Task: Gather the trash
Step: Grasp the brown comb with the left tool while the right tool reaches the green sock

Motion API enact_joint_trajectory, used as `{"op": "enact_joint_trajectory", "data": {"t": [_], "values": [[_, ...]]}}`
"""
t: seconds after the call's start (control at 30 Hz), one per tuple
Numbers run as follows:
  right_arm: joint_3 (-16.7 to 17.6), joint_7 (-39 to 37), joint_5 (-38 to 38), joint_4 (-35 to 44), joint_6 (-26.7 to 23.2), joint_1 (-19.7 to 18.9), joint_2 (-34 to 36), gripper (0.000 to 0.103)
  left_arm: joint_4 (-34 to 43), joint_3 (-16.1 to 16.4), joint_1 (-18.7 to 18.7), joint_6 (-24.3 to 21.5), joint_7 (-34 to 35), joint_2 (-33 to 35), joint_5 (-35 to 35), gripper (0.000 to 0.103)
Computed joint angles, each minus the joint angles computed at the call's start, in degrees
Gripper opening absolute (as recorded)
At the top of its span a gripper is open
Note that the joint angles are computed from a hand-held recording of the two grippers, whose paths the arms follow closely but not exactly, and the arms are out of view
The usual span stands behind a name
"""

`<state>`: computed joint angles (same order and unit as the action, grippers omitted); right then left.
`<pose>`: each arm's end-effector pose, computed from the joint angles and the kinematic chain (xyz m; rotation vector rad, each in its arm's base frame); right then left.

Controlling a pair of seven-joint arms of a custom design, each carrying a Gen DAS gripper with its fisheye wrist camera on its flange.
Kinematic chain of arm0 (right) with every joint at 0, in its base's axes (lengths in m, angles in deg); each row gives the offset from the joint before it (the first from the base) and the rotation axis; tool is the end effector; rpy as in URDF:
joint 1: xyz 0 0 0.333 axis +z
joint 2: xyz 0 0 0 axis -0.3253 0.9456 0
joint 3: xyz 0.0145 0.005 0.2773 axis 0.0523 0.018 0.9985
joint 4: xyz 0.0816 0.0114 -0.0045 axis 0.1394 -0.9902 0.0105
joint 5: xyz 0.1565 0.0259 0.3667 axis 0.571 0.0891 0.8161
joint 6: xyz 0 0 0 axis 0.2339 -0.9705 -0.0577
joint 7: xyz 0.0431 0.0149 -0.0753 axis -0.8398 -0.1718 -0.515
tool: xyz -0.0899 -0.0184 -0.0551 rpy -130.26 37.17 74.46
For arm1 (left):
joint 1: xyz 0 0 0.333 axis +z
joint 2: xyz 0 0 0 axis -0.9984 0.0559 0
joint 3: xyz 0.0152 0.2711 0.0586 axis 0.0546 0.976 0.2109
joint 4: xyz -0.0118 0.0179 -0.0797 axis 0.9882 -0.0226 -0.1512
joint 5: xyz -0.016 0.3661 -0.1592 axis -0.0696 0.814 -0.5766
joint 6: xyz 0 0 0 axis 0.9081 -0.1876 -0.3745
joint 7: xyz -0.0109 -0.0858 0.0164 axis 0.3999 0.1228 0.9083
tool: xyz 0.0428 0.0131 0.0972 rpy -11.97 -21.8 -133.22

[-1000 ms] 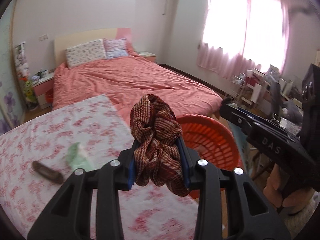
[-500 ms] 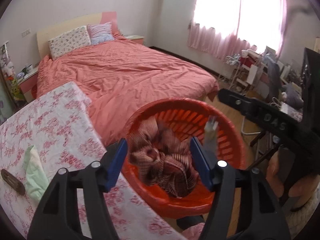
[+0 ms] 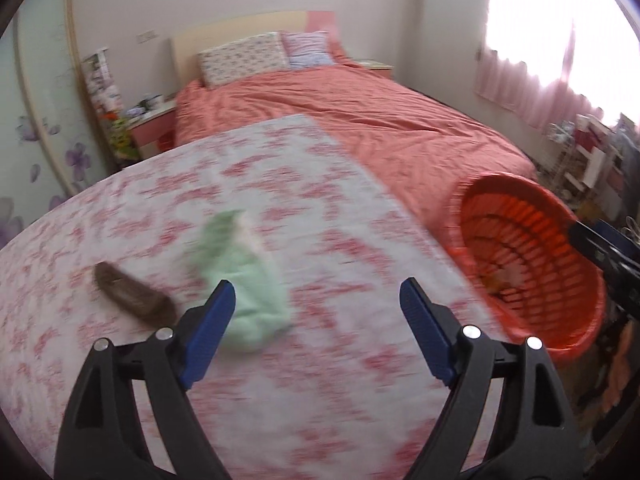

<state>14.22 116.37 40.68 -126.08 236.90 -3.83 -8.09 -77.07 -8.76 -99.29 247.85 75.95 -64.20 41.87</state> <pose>0.4161 0.0354 0.3078 -1.3390 1.9209 -0.8727 0.5383 -0.2022 0.3028 -1.4230 2.1179 -0.8104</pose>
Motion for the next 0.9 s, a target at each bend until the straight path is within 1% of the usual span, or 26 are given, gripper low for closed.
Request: {"op": "enact_joint_trajectory", "data": {"t": [0.03, 0.07, 0.1, 0.13, 0.2, 0.23, 0.3, 0.33, 0.4, 0.43, 0.47, 0.5, 0.53, 0.57, 0.63, 0.67, 0.73, 0.8, 0.83, 0.9], "values": [[0.44, -0.62, 0.39, 0.34, -0.48, 0.33, 0.15, 0.083, 0.59, 3.90, -2.44, -1.00, -4.74, -0.15, 3.67, 0.083], [0.75, -1.12, 0.65, 0.72, -0.83, 0.61, 0.43, 0.083, 0.99, 5.80, -3.21, -2.04, -7.78, -0.30, 5.70, 0.083], [1.18, -1.86, 1.38, 1.21, -1.12, 0.99, 0.72, 0.083, 1.42, 5.70, -2.38, -3.22, -8.85, -0.29, 5.85, 0.082], [1.59, -2.64, 2.35, 1.90, -1.35, 1.39, 1.13, 0.083, 2.20, 6.43, -1.66, -4.73, -11.52, 0.11, 6.53, 0.082], [1.84, -1.89, 1.82, 2.73, -2.11, 2.10, 1.80, 0.083, 3.80, 6.13, 0.19, -7.25, -13.61, 1.21, 6.34, 0.082], [1.93, -1.77, 1.75, 3.11, -2.70, 2.38, 2.04, 0.083, 4.49, 5.02, 1.67, -8.14, -12.55, 1.83, 4.85, 0.082], [2.37, -1.87, 2.37, 4.41, -3.50, 3.07, 3.08, 0.083, 5.88, 1.26, 5.70, -9.97, -7.60, 3.44, -0.96, 0.082], [2.48, -1.81, 2.39, 4.86, -4.04, 3.33, 3.32, 0.083, 7.19, -1.25, 7.96, -11.39, -3.67, 4.88, -5.41, 0.082], [2.82, -2.61, 3.21, 5.97, -4.83, 3.89, 3.92, 0.083, 9.14, -3.17, 9.17, -13.60, -0.19, 6.72, -9.66, 0.082], [3.05, -3.63, 4.17, 6.64, -5.09, 4.22, 4.22, 0.083, 10.31, -4.14, 9.84, -14.86, 1.73, 7.81, -12.12, 0.080], [3.27, -4.64, 5.12, 7.26, -5.21, 4.57, 4.59, 0.083, 11.05, -5.17, 10.77, -15.36, 3.90, 8.67, -14.64, 0.078], [3.46, -5.76, 6.03, 7.83, -5.42, 4.92, 4.82, 0.083, 11.08, -5.83, 11.63, -14.88, 5.64, 9.02, -16.62, 0.076], [3.65, -6.81, 6.85, 8.38, -5.52, 5.29, 5.10, 0.083, 10.51, -5.52, 11.65, -14.12, 6.15, 8.86, -17.28, 0.071], [3.80, -7.81, 7.59, 8.92, -5.55, 5.63, 5.40, 0.083, 9.99, -5.42, 11.86, -13.69, 7.08, 8.56, -17.90, 0.069], [3.90, -8.92, 8.19, 9.86, -5.78, 6.11, 6.06, 0.083, 8.38, -5.48, 13.18, -12.45, 10.05, 7.64, -19.10, 0.061], [3.94, -9.07, 8.16, 10.20, -6.05, 6.30, 6.30, 0.083, 7.63, -5.24, 13.45, -11.75, 10.81, 7.32, -19.46, 0.058], [3.93, -9.15, 7.74, 11.44, -6.69, 6.56, 7.40, 0.083, 5.51, -5.98, 15.95, -10.17, 14.15, 6.12, -21.54, 0.047], [4.07, -9.92, 8.08, 12.85, -7.45, 7.05, 8.51, 0.083, 4.27, -6.00, 16.86, -9.50, 15.96, 5.26, -22.75, 0.042], [4.10, -10.09, 7.86, 13.71, -8.27, 7.21, 9.11, 0.083, 3.79, -6.35, 17.89, -9.11, 17.66, 5.02, -23.52, 0.041], [4.27, -8.56, 5.43, 15.06, -9.88, 7.10, 10.20, 0.083, 3.22, -5.86, 18.01, -8.55, 18.86, 4.66, -23.95, 0.041]]}}
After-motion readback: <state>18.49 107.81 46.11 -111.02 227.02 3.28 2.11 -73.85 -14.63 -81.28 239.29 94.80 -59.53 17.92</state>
